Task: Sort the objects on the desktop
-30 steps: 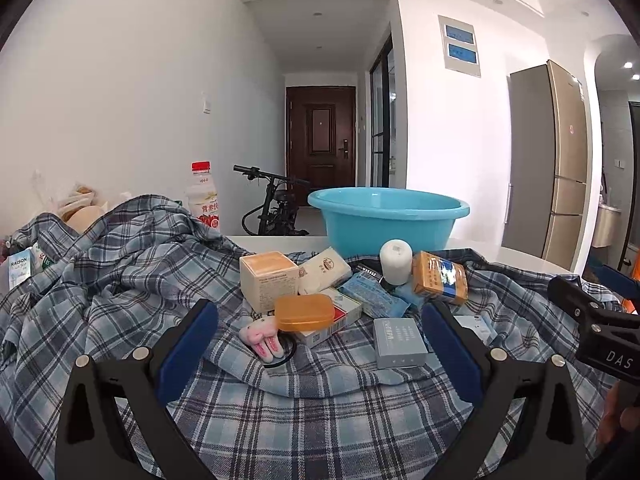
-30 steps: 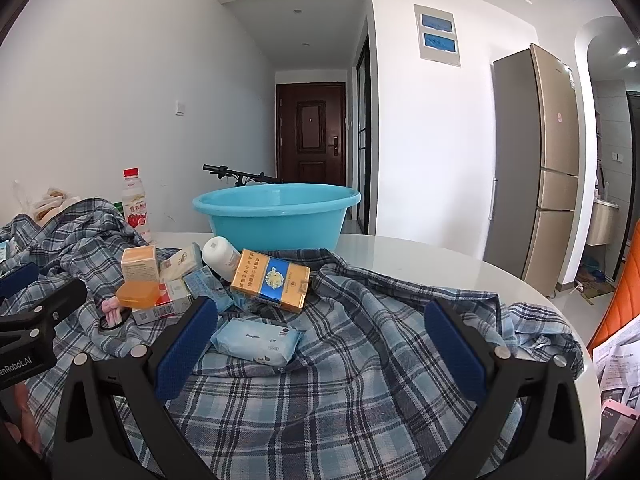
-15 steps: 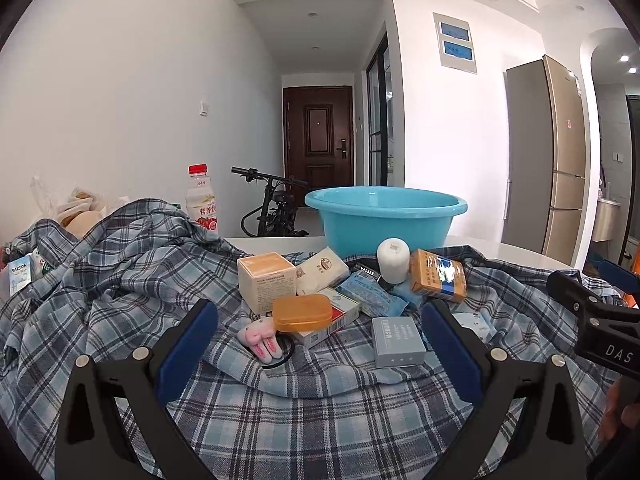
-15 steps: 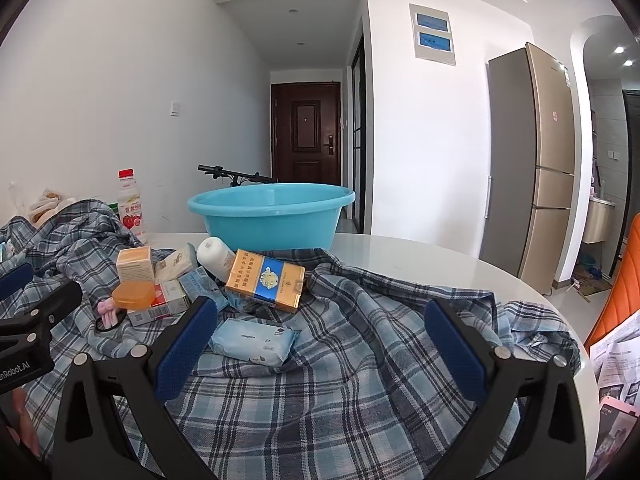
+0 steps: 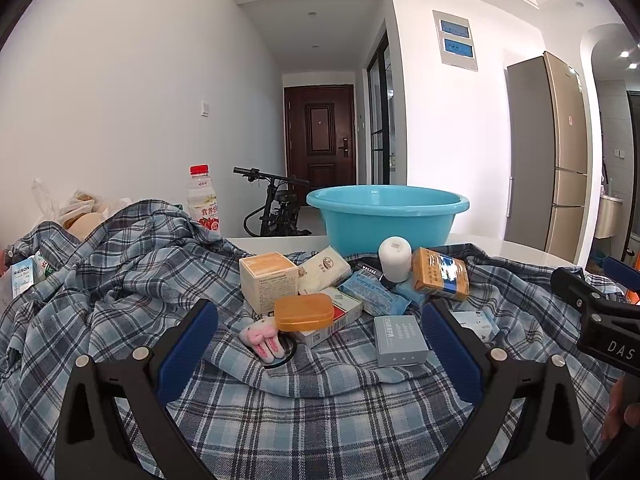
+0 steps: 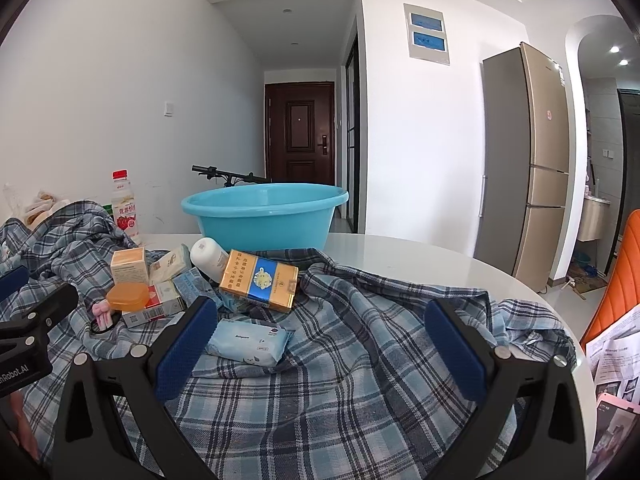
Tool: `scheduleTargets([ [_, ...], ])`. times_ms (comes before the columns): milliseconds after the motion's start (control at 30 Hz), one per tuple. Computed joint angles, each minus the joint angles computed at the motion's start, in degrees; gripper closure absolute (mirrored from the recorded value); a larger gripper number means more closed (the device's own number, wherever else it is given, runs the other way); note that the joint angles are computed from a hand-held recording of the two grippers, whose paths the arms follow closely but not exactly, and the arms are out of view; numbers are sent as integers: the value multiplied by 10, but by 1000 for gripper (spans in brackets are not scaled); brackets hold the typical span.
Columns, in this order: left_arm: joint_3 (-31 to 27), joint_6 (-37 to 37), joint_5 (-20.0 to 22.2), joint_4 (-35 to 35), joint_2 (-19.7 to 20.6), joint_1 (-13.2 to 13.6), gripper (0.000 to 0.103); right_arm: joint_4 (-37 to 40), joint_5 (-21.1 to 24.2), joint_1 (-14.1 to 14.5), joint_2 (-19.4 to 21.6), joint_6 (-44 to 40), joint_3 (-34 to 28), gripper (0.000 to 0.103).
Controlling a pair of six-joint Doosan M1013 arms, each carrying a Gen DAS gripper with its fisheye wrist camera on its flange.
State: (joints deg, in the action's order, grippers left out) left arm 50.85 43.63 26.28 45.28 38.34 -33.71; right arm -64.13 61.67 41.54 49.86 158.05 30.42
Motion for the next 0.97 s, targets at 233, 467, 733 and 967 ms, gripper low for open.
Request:
scheduleTargets([
  [233,0,-1,-1,1,0,0,0,0,0,0,0,0,0,0],
  [467,0,0,-2,0,0,0,0,1,1,0,1,-1,-2,0],
  [733,2,-4,-4,1,0,0,0,1,1,0,2,-2,-3,0],
  [967,2,-5,-4,3,0,0,0,1,1,0,2,-2,-4,0],
])
